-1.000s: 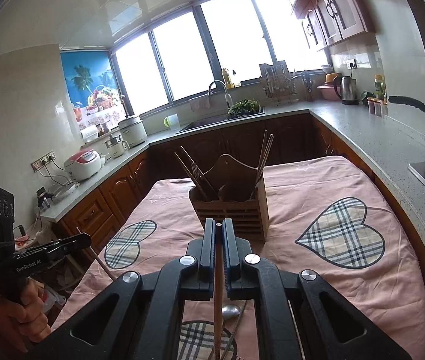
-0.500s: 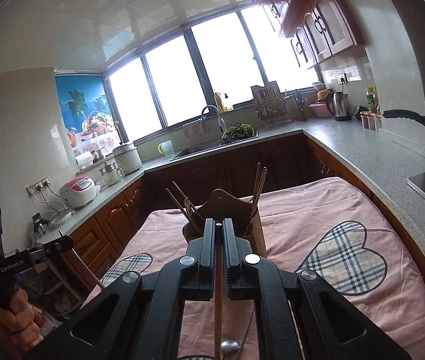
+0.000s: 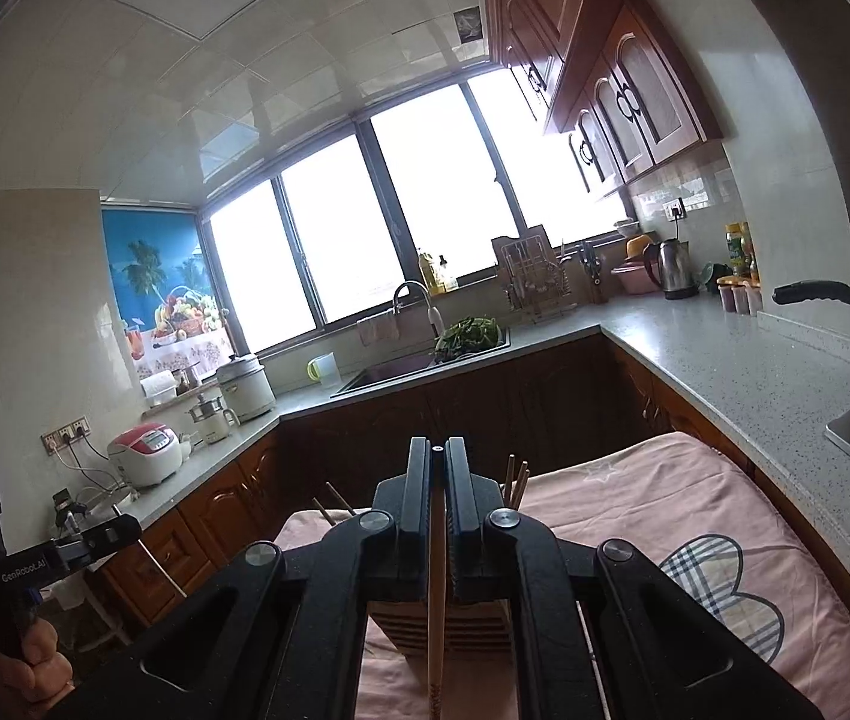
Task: Organize utensils
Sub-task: 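Lift both held chopsticks and carry them over the wooden holder, then lower both chopsticks into the wooden holder and open both tools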
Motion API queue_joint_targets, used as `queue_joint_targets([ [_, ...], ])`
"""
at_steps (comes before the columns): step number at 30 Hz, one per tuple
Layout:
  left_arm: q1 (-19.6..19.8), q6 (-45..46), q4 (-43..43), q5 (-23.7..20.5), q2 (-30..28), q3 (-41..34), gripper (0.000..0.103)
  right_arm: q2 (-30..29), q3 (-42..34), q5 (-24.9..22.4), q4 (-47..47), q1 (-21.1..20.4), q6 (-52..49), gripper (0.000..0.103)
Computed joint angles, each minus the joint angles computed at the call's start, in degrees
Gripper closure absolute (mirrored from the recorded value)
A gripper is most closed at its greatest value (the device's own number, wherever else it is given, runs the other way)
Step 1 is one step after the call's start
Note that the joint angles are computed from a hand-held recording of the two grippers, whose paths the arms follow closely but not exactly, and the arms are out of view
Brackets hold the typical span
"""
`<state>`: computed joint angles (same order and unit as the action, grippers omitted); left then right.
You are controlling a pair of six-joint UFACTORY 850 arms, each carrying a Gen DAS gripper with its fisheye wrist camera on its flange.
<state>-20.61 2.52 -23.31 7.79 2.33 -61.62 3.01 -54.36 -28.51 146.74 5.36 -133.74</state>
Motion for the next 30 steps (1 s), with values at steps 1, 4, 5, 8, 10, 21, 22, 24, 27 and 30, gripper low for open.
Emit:
queue_joint_targets([
  [1,0.2,0.1,0.0,0.1,-0.7,-0.8,0.099,-0.6,-0.7,-0.2,0.6,-0.1,-0.4,0.098],
  [4,0.8,-0.1,-0.1,0.3,-2.7,-3.3,0.099,-2.4,-2.7,-1.1,2.1,-0.3,-1.4,0.098],
  [5,1.0,-0.3,0.0,0.5,-3.4,-4.0,0.099,-3.0,-3.3,-1.2,3.0,-0.3,-2.1,0.098],
  [8,1.6,-3.0,2.3,1.1,-5.3,-6.1,0.099,-5.2,-5.4,-1.8,5.1,-0.4,-3.8,0.098],
  [10,2.0,-5.1,4.1,1.4,-6.6,-7.5,0.099,-6.6,-6.8,-2.0,6.2,-0.4,-4.7,0.098],
  [21,3.7,-6.9,3.8,3.5,-14.3,-13.9,0.099,-13.0,-12.4,-3.6,11.3,0.5,-11.4,0.098],
  [22,3.8,-6.6,3.2,3.9,-14.8,-14.1,0.099,-13.5,-12.6,-3.8,12.0,0.6,-12.1,0.098],
  [24,4.0,-6.9,2.8,4.5,-15.7,-14.2,0.099,-14.4,-13.0,-3.9,12.5,0.7,-12.5,0.098],
  [27,4.0,-5.8,0.9,5.7,-17.2,-14.4,0.099,-15.6,-13.0,-4.5,14.3,1.0,-14.6,0.098],
  [30,3.9,-6.5,1.1,5.9,-18.5,-14.4,0.099,-16.8,-12.8,-5.3,14.1,1.1,-14.2,0.098],
])
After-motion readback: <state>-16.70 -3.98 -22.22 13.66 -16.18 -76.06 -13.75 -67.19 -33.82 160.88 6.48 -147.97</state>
